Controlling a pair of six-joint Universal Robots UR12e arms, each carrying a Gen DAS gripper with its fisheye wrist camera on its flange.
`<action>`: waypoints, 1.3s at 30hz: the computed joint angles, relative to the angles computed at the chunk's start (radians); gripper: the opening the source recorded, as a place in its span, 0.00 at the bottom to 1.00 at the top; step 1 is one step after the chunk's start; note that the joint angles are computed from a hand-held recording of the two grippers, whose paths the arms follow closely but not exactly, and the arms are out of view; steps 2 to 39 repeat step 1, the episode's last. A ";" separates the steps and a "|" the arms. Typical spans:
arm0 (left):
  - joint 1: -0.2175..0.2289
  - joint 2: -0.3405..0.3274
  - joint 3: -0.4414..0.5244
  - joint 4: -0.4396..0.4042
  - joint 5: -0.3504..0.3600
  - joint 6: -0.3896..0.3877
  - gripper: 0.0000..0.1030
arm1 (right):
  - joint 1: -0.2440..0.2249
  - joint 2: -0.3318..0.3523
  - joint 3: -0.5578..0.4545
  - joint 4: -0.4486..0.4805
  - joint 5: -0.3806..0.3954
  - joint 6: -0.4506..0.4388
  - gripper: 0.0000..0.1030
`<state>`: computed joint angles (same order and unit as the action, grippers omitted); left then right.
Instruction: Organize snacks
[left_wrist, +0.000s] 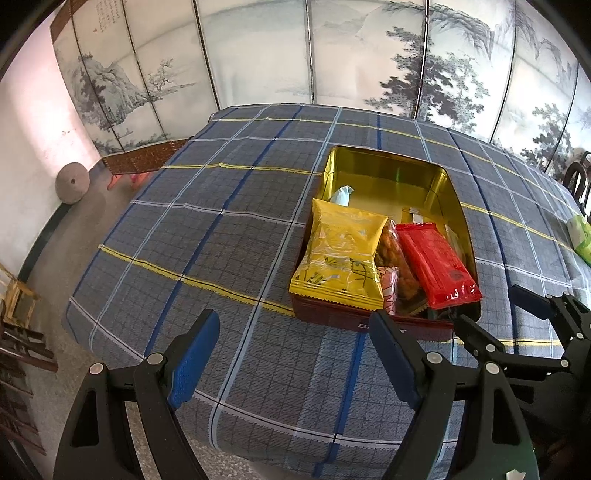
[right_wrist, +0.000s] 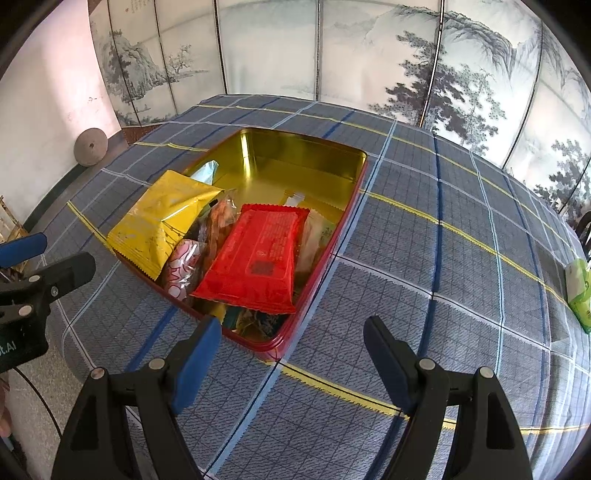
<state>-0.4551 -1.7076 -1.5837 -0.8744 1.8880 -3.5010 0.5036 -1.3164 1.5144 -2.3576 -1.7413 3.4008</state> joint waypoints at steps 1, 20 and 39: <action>0.001 0.000 0.001 -0.001 -0.001 -0.001 0.78 | 0.000 0.000 0.000 -0.001 0.001 0.000 0.79; 0.001 0.000 0.001 -0.001 -0.001 -0.001 0.78 | 0.000 0.000 0.000 -0.001 0.001 0.000 0.79; 0.001 0.000 0.001 -0.001 -0.001 -0.001 0.78 | 0.000 0.000 0.000 -0.001 0.001 0.000 0.79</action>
